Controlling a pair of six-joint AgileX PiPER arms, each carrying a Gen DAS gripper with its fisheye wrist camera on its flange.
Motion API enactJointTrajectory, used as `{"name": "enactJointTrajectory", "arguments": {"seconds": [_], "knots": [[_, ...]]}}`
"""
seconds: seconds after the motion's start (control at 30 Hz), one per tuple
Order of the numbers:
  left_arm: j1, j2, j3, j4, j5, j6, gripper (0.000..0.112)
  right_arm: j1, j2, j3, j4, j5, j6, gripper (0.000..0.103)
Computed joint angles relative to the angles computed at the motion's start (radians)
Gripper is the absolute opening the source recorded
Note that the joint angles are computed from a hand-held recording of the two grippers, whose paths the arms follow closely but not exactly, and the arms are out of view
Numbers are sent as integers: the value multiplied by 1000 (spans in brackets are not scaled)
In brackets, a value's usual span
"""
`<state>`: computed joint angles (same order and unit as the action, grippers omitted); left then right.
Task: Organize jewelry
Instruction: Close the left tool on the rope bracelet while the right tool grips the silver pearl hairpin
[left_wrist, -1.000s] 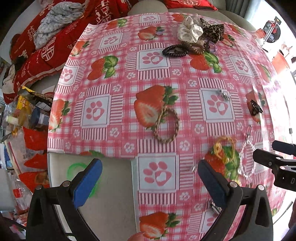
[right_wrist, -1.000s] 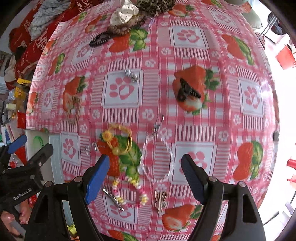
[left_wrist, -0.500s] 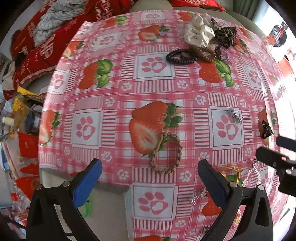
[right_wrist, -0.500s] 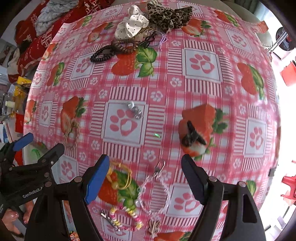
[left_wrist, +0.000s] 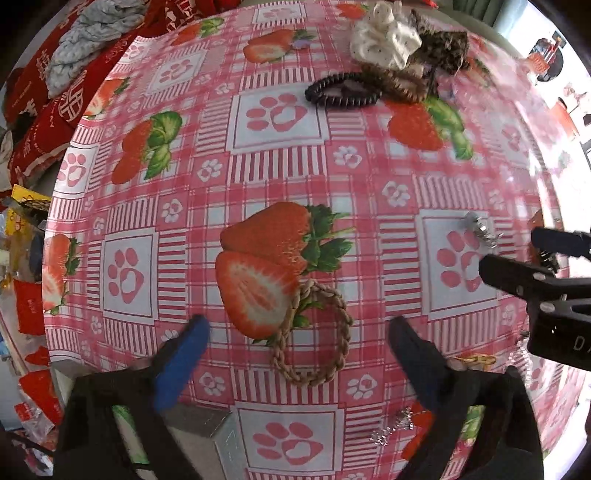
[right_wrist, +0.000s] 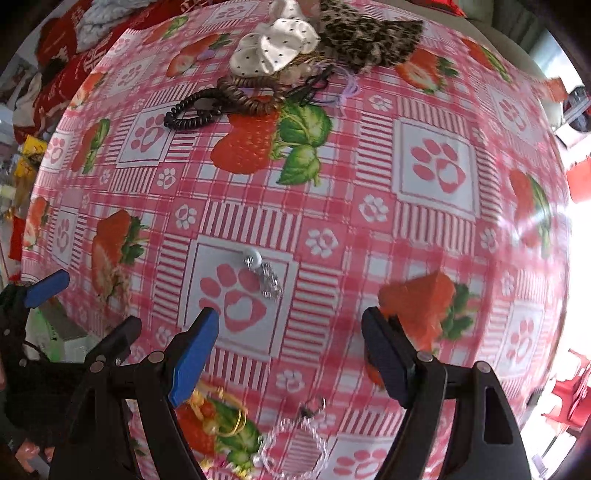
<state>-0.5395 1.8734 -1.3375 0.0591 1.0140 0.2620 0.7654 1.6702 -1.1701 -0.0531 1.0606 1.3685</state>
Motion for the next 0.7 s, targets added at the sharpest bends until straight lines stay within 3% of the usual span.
{"name": "enactJointTrajectory", "arguments": {"seconds": [0.13, 0.27, 0.43, 0.53, 0.7], "knots": [[4, 33, -18, -18, 3, -1, 96, -24, 71, -49, 2, 1, -73, 74], [9, 52, -38, -37, 11, 11, 96, -22, 131, -116, -30, 48, -100, 74], [15, 54, -43, -78, 25, 30, 86, -13, 175, -173, -50, 80, -102, 67], [3, 40, -24, -81, 24, 23, 81, -12, 191, -200, -56, 80, -116, 52], [-18, 5, 10, -83, 27, 15, 70, -3, 209, -230, -55, 91, -101, 48]]}}
